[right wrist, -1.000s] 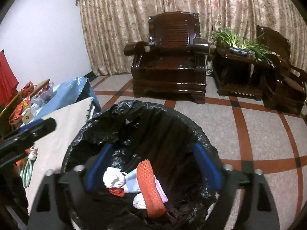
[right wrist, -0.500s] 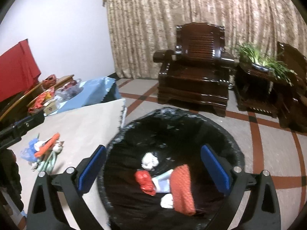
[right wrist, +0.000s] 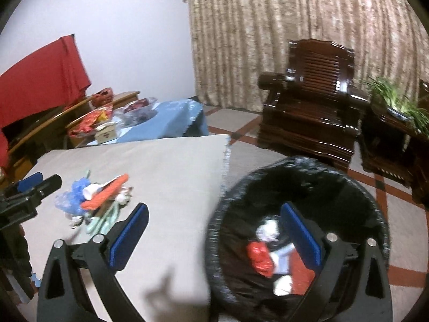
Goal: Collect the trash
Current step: 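Move both open grippers back over the table pile, then grasp the blue plastic bag with the left gripper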
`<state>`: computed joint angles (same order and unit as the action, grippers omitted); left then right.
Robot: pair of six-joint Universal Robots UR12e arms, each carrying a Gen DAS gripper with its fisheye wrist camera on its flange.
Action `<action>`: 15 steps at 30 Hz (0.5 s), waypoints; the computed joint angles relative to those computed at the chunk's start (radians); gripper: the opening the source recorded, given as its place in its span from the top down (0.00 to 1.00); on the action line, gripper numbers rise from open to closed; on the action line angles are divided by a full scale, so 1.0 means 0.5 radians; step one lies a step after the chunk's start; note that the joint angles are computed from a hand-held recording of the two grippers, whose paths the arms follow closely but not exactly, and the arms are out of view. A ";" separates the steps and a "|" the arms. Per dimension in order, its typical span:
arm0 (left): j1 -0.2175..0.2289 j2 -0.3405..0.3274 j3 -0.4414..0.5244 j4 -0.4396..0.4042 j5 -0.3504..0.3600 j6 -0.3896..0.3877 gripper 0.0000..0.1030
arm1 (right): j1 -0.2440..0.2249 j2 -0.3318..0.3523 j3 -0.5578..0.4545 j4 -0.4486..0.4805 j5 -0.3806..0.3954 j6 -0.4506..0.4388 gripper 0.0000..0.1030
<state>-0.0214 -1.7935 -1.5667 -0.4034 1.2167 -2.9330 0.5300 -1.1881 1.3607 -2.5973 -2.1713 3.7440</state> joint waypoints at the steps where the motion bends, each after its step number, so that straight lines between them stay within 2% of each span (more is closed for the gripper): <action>1: 0.010 0.001 -0.006 0.007 0.017 0.001 0.10 | 0.001 0.021 -0.027 -0.005 0.013 -0.018 0.06; 8: 0.085 -0.034 -0.014 0.040 0.163 -0.018 0.10 | 0.017 0.192 -0.211 -0.043 0.105 -0.138 0.06; 15: 0.128 -0.096 0.017 0.005 0.205 -0.050 0.10 | 0.021 0.320 -0.363 -0.026 0.187 -0.226 0.06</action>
